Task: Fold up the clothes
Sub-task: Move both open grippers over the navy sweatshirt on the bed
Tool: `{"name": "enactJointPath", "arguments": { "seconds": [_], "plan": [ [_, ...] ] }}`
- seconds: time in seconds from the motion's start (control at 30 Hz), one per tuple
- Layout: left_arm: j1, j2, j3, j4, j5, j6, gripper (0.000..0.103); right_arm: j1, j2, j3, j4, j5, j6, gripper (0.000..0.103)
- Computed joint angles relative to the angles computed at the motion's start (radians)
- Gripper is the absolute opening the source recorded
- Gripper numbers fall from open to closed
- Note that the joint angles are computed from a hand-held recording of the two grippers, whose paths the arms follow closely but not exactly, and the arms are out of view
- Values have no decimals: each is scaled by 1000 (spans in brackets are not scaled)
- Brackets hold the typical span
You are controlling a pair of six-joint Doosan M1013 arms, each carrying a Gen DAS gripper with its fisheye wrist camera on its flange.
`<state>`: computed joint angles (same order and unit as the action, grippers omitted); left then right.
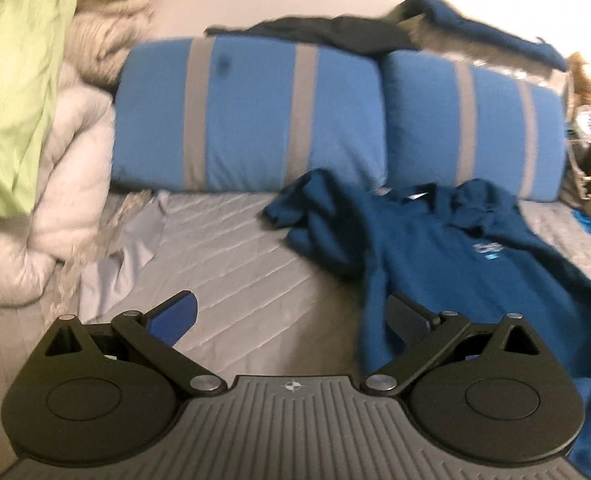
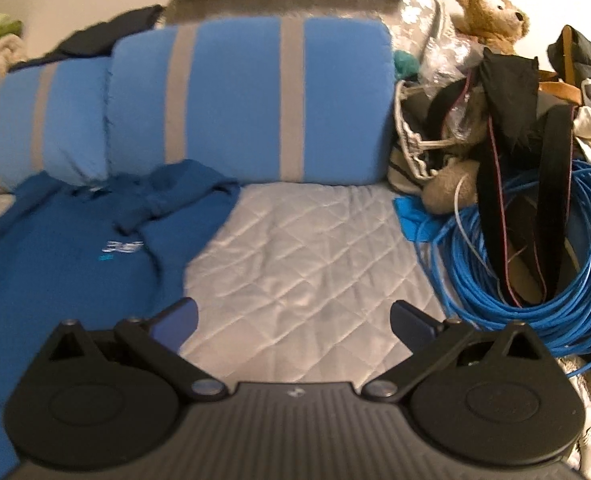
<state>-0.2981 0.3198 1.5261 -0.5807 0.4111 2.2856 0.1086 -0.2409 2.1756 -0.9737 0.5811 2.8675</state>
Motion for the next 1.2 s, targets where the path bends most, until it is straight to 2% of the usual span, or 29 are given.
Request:
{"name": "enactJointPath", "arguments": {
  "seconds": [0.17, 0.27, 0.4, 0.6, 0.73, 0.83, 0.97, 1.2],
  "plan": [
    [-2, -39, 22, -99, 3, 116, 103, 19, -51, 6, 73, -22, -62, 102],
    [-1, -38, 9, -120, 14, 149, 103, 25, -69, 4, 173, -29, -127, 102],
    [-1, -62, 33, -182, 8, 220, 103, 64, -63, -19, 222, 60, -166, 102],
    [0, -82, 62, -258, -4, 309, 103, 118, -63, -30, 211, 124, -192, 102],
    [1, -120, 129, -338, -22, 386, 103, 139, -50, -44, 221, 169, -223, 102],
    [13, -132, 153, -380, -9, 439, 103, 154, -42, -48, 223, 189, -241, 102],
    [17, -134, 158, -357, 11, 426, 103, 166, -38, -48, 264, 193, -292, 102],
    [27, -139, 166, -297, 38, 364, 103, 158, -45, -31, 484, 138, -526, 102]
  ]
}}
